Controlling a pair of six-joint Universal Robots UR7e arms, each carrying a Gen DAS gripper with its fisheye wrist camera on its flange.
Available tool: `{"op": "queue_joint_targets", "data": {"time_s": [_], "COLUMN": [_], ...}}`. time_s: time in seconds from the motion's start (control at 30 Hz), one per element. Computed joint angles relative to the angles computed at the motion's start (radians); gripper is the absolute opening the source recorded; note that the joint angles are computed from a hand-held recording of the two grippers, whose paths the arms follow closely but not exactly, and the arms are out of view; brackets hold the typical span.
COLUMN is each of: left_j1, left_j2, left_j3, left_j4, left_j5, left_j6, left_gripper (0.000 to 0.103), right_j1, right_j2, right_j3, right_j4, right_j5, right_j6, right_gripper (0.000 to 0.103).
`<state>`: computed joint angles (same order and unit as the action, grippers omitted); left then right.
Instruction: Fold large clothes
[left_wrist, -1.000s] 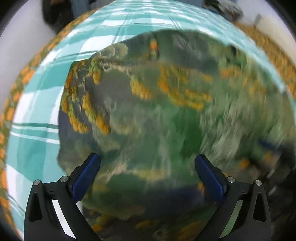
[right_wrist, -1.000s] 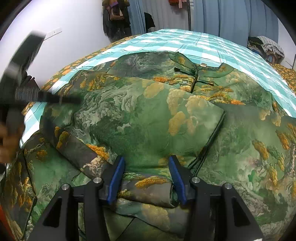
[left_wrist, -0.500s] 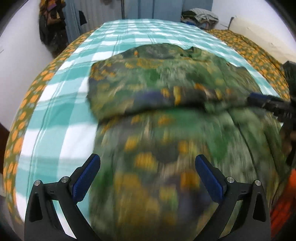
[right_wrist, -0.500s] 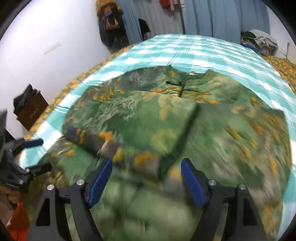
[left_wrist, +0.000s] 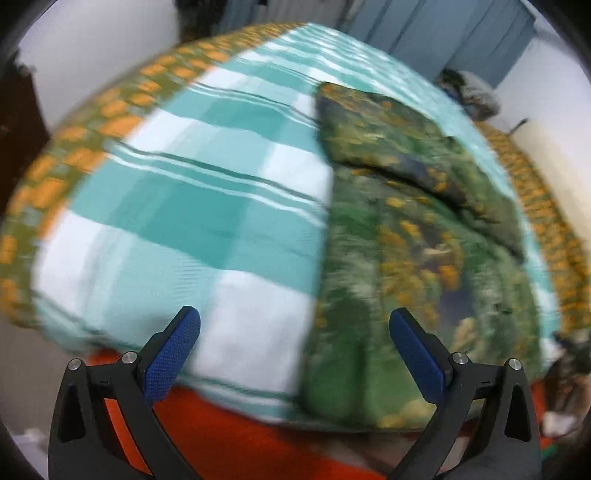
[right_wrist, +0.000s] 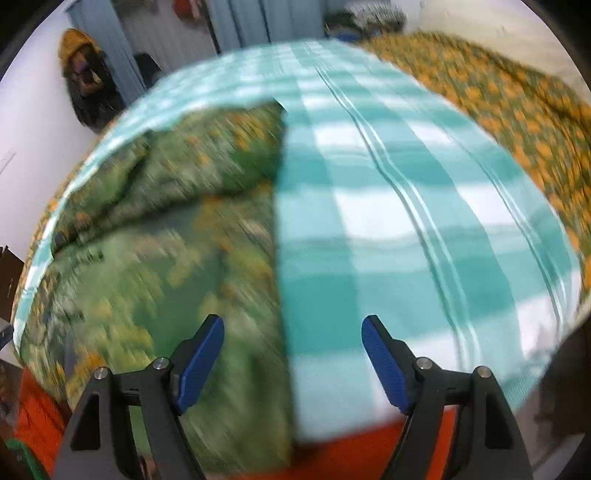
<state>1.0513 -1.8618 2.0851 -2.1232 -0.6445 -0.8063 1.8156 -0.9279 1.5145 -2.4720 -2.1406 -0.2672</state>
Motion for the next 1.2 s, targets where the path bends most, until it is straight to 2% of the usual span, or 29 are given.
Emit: {"op": "queue_joint_targets", "data": {"time_s": [0.1,0.2,0.37,0.57,0.6,0.63,0.73,0.83,0.9,0.97,1.03,1.1,1.2], "left_j1": [0.05,0.06,0.023,0.017,0.016,0.013,0.002,-0.01,-0.016,-0.018,-0.013,-0.008,-0.019], "left_j2": [0.052,0.115,0.182,0.183,0.181,0.177,0.176,0.175,0.179,0.181,0.183,0.173,0.14], "left_j3": [-0.004,-0.027,-0.064,-0.072,-0.074,-0.079,-0.106,-0.124,-0.133,-0.139,-0.144,-0.139,-0.124], "left_j4": [-0.145,-0.146,0.007,0.054,0.061,0.076,0.155,0.223,0.251,0.281,0.288,0.255,0.209], "left_j5": [-0.148,-0.21,-0.143,-0.169,-0.174,-0.176,-0.162,-0.146,-0.139,-0.134,-0.137,-0.148,-0.157], "left_j6": [0.121,0.196,0.19,0.14,0.126,0.106,0.042,-0.005,-0.014,-0.02,-0.025,-0.023,-0.017], "left_gripper": [0.102,0.102,0.102,0.101,0.097,0.089,0.072,0.061,0.057,0.05,0.033,0.02,0.014], "right_j1": [-0.022,-0.04,-0.053,-0.06,-0.057,-0.054,-0.045,-0.031,-0.024,-0.02,-0.016,-0.012,-0.005], "right_j2": [-0.028,-0.027,0.009,0.02,0.024,0.023,0.012,0.011,0.015,0.017,0.018,0.017,0.009], "right_j3": [0.0,-0.006,-0.016,-0.012,-0.018,-0.018,-0.006,0.002,0.001,-0.002,-0.004,-0.007,-0.015], "right_j4": [0.139,0.244,0.302,0.282,0.286,0.283,0.272,0.252,0.249,0.246,0.244,0.243,0.248], "right_j5": [0.079,0.147,0.199,0.248,0.251,0.251,0.252,0.245,0.24,0.241,0.241,0.243,0.253], "right_j6": [0.039,0.047,0.059,0.078,0.083,0.079,0.065,0.057,0.067,0.076,0.075,0.069,0.063], "right_gripper": [0.079,0.079,0.079,0.08,0.079,0.079,0.074,0.057,0.038,0.03,0.025,0.022,0.016]}}
